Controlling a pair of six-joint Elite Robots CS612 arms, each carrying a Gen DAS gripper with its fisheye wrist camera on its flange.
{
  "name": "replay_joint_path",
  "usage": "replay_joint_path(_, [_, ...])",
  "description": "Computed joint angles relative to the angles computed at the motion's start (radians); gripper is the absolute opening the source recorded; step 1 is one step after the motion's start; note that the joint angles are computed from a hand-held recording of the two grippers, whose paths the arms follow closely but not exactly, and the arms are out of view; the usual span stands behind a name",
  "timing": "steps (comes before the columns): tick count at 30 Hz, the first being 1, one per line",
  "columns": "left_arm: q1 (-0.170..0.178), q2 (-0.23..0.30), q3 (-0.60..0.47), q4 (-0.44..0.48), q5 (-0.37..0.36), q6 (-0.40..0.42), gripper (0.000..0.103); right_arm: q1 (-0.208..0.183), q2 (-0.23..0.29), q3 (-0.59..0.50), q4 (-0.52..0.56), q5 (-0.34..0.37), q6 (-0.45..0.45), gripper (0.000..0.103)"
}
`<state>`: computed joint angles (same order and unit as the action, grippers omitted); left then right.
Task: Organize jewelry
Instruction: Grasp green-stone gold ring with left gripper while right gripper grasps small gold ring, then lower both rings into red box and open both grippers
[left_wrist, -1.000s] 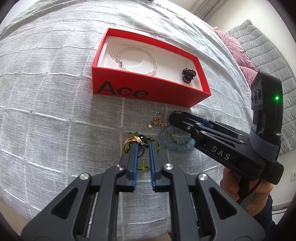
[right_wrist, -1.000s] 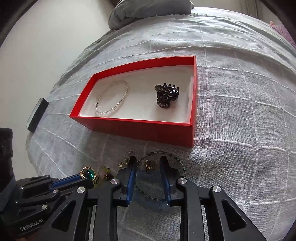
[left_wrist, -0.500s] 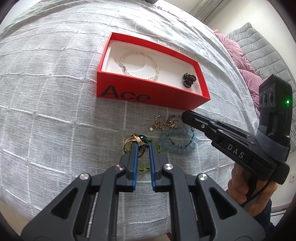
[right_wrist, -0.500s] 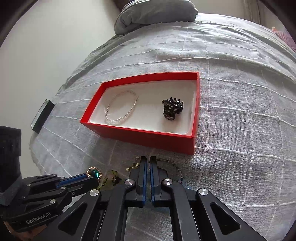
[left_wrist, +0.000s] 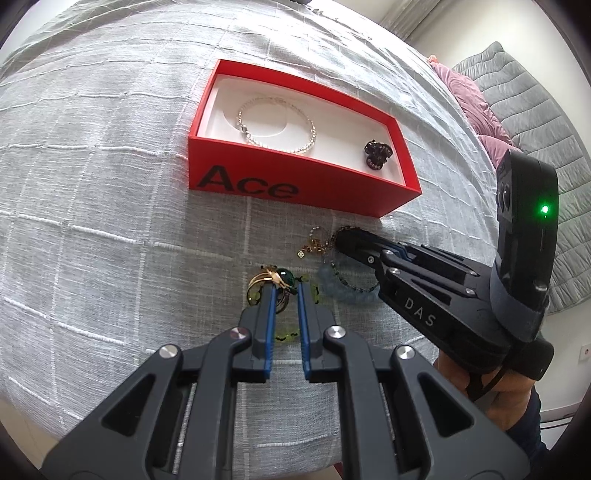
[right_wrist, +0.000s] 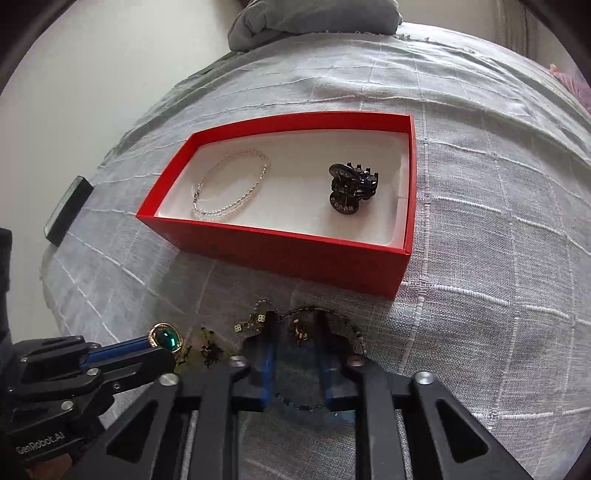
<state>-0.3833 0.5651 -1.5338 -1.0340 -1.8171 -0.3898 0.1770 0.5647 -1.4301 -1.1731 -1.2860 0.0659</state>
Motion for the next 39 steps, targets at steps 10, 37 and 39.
replay_joint_path(10, [0.006, 0.001, -0.003, -0.013, -0.010, -0.006, 0.013, -0.023, -0.001, -0.023, -0.007, 0.096, 0.041, 0.002])
replay_joint_path(37, [0.020, -0.063, 0.156, -0.257, 0.022, -0.092, 0.013, -0.051, -0.019, 0.032, -0.218, 0.119, 0.182, 0.004])
replay_joint_path(39, [0.020, -0.066, 0.170, -0.263, 0.033, -0.094, 0.013, -0.048, -0.019, 0.040, -0.216, 0.111, 0.178, 0.004])
